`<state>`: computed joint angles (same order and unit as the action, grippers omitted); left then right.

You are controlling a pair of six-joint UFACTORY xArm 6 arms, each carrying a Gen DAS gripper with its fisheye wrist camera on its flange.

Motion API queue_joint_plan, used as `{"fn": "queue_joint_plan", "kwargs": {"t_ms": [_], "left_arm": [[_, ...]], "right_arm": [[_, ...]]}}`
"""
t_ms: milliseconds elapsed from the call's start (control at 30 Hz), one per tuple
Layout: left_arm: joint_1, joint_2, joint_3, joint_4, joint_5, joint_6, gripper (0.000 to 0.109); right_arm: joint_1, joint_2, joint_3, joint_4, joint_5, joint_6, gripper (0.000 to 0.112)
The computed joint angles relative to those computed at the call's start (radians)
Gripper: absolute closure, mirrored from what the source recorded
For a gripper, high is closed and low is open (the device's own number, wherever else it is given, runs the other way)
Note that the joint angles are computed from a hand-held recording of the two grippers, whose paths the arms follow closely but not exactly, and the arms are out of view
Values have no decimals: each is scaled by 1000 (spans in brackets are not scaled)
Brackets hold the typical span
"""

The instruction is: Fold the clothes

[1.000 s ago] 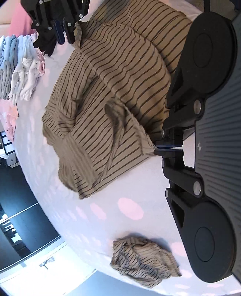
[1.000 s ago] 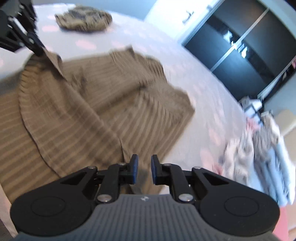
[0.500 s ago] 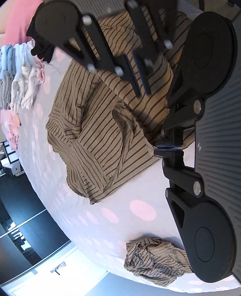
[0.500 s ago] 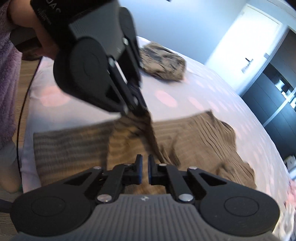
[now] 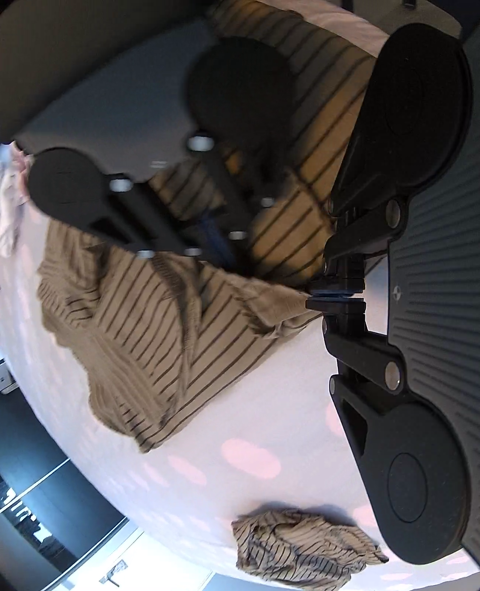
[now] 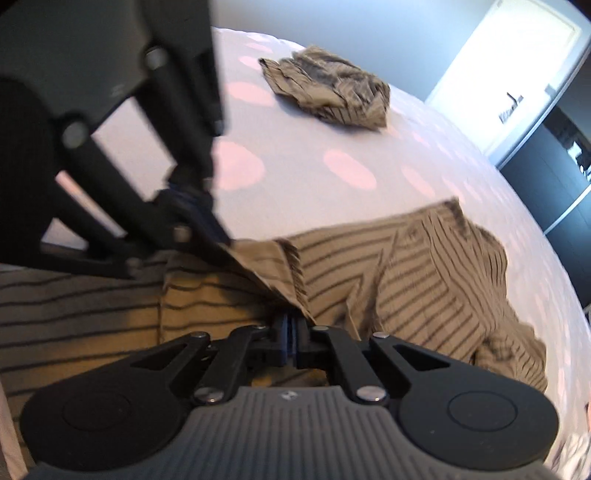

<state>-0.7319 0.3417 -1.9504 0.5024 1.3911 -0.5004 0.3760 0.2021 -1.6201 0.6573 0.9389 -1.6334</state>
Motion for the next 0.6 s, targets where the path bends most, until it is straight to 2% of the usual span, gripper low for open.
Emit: {"fn": "queue_joint_plan", "kwargs": {"t_ms": [133, 200, 333, 433, 600], "left_arm": [[-9, -29, 27, 10, -27, -17, 109], [-17, -47, 39, 17, -38, -28, 105], [-34, -88, 76, 32, -65, -69, 92], [-53, -115, 112, 80, -105, -104, 86], [-61, -118, 127, 145, -154, -198, 85]], "right_arm": [[-26, -5, -33, -5, 54, 43, 108], [-48, -29, -27, 15, 75, 25, 108], [-102, -95, 42, 84, 48, -47, 108], [-131, -126, 78, 117, -27, -49, 108], [-146, -143, 139, 96, -232, 19, 107]]}}
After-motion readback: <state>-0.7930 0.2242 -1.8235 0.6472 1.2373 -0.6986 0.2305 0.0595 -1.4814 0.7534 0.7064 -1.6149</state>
